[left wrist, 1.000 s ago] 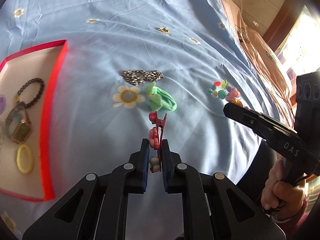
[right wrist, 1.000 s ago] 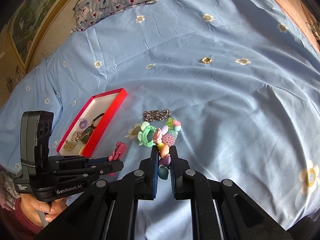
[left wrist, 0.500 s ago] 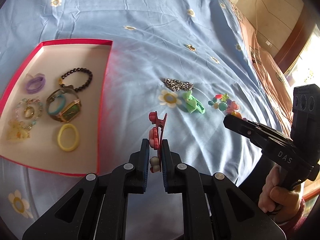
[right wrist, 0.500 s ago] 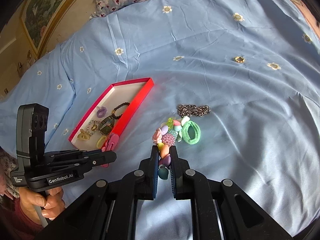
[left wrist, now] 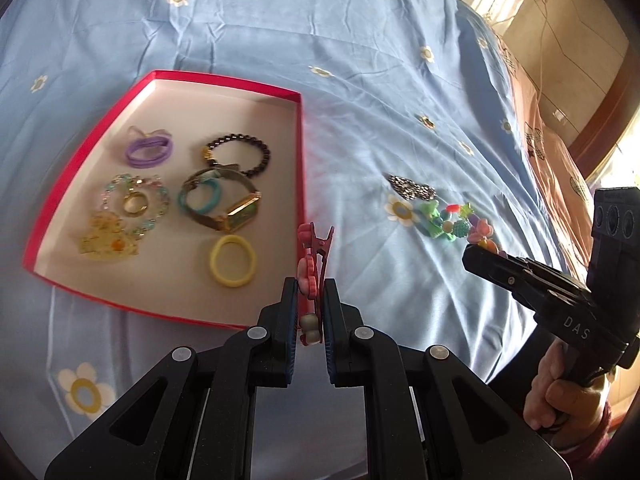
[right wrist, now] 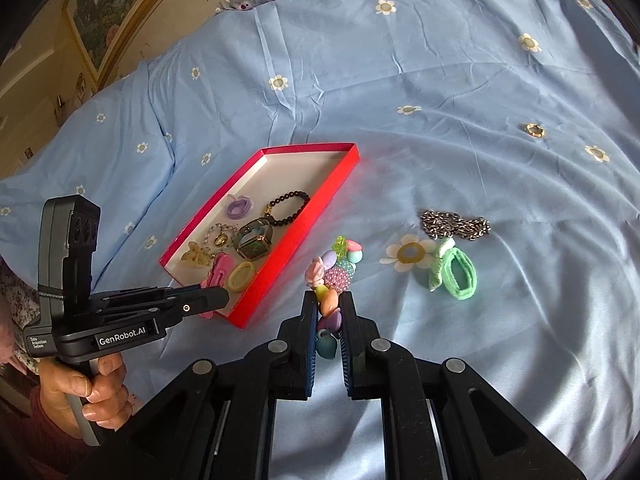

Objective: Organize jewelry
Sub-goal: 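Carry the pink clip and beaded bracelet over the red box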

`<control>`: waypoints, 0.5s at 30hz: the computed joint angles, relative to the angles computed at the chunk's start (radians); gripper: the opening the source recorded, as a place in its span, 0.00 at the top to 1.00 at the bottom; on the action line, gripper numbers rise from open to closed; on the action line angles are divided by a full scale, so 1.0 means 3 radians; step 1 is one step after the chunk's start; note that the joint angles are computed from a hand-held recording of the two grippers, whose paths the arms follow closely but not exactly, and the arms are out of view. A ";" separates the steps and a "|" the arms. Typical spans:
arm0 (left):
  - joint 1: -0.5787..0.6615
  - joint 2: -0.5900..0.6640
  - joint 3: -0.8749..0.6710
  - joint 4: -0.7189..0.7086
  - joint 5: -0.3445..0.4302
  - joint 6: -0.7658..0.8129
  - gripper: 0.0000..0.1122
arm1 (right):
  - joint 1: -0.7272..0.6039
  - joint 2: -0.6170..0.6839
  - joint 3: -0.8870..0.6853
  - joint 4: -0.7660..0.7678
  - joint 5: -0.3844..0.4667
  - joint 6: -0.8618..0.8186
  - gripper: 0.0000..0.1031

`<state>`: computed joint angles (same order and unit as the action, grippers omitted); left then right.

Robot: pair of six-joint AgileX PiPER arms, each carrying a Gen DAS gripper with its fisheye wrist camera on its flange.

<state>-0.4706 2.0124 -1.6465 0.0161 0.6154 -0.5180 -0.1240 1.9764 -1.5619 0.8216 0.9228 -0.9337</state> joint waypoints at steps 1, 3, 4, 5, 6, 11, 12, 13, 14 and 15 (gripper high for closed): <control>0.0025 -0.0034 0.0056 0.0014 -0.0023 -0.0015 0.91 | 0.0022 0.0005 -0.0007 -0.0004 0.0002 0.0004 0.91; 0.0064 -0.0079 0.0135 0.0035 -0.0054 -0.0041 0.91 | 0.0087 0.0020 -0.0037 -0.0023 0.0016 0.0020 0.91; 0.0088 -0.0109 0.0184 0.0042 -0.0070 -0.0051 0.91 | 0.0113 0.0016 -0.0033 -0.0025 0.0011 0.0020 0.91; 0.0113 -0.0136 0.0226 0.0049 -0.0084 -0.0062 0.91 | 0.0150 0.0024 -0.0051 -0.0035 0.0013 0.0029 0.91; 0.0131 -0.0156 0.0259 0.0060 -0.0096 -0.0073 0.91 | 0.0175 0.0030 -0.0066 -0.0041 0.0017 0.0038 0.91; 0.0213 -0.0236 0.0391 0.0132 -0.0129 -0.0144 0.91 | 0.0341 0.0087 -0.0176 -0.0066 0.0037 0.0084 0.91; 0.0235 -0.0245 0.0411 0.0145 -0.0134 -0.0153 0.91 | 0.0385 0.0109 -0.0208 -0.0081 0.0041 0.0102 0.91; 0.0254 -0.0249 0.0421 0.0151 -0.0134 -0.0159 0.91 | 0.0418 0.0123 -0.0226 -0.0088 0.0047 0.0109 0.91; 0.0274 -0.0249 0.0427 0.0154 -0.0132 -0.0158 0.91 | 0.0460 0.0141 -0.0250 -0.0102 0.0052 0.0121 0.91; 0.0298 -0.0245 0.0430 0.0153 -0.0130 -0.0147 0.91 | 0.0508 0.0166 -0.0282 -0.0120 0.0057 0.0136 0.91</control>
